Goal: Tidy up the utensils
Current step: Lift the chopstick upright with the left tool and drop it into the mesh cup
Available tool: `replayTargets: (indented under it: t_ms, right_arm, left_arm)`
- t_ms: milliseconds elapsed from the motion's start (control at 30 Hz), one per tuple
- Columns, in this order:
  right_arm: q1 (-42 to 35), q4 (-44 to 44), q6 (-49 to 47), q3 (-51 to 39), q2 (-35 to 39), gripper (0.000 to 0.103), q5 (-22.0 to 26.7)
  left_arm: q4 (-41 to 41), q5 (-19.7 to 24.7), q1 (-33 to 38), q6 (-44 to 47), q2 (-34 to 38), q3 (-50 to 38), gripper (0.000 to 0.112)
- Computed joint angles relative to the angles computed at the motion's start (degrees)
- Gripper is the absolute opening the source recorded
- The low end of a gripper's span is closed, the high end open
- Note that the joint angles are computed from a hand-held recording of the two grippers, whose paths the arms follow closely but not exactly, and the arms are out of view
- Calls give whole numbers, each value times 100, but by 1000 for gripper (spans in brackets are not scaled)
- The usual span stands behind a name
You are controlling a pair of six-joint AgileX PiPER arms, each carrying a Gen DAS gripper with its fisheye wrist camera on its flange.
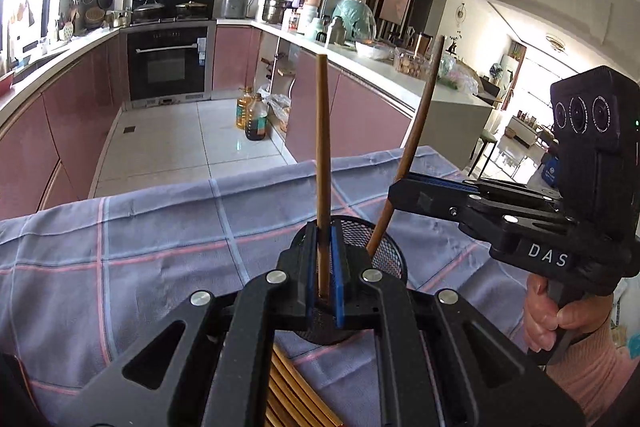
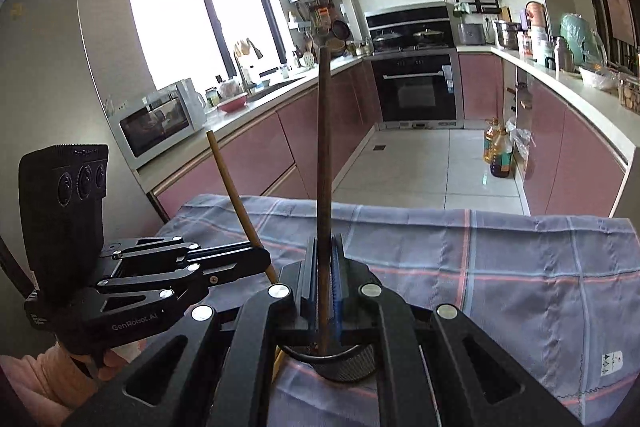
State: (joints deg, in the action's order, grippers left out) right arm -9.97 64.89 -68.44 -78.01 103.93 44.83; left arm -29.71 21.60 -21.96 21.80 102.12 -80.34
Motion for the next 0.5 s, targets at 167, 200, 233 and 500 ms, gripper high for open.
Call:
replayTargets:
  t_ms: [167, 200, 233, 500]
  right_arm:
    - [170, -182, 441, -209, 263, 6, -141]
    - [196, -218, 546, -274, 307, 6, -162]
    - [216, -244, 627, -337, 357, 6, -180]
    - [208, -133, 819, -634, 637, 12, -165]
  left_arm:
    - [-364, 64, 196, 461, 449, -263, 8]
    - [-342, 92, 213, 436, 491, -320, 8]
    - [-407, 132, 254, 502, 539, -375, 8]
    - [-555, -140, 375, 525, 411, -79, 21]
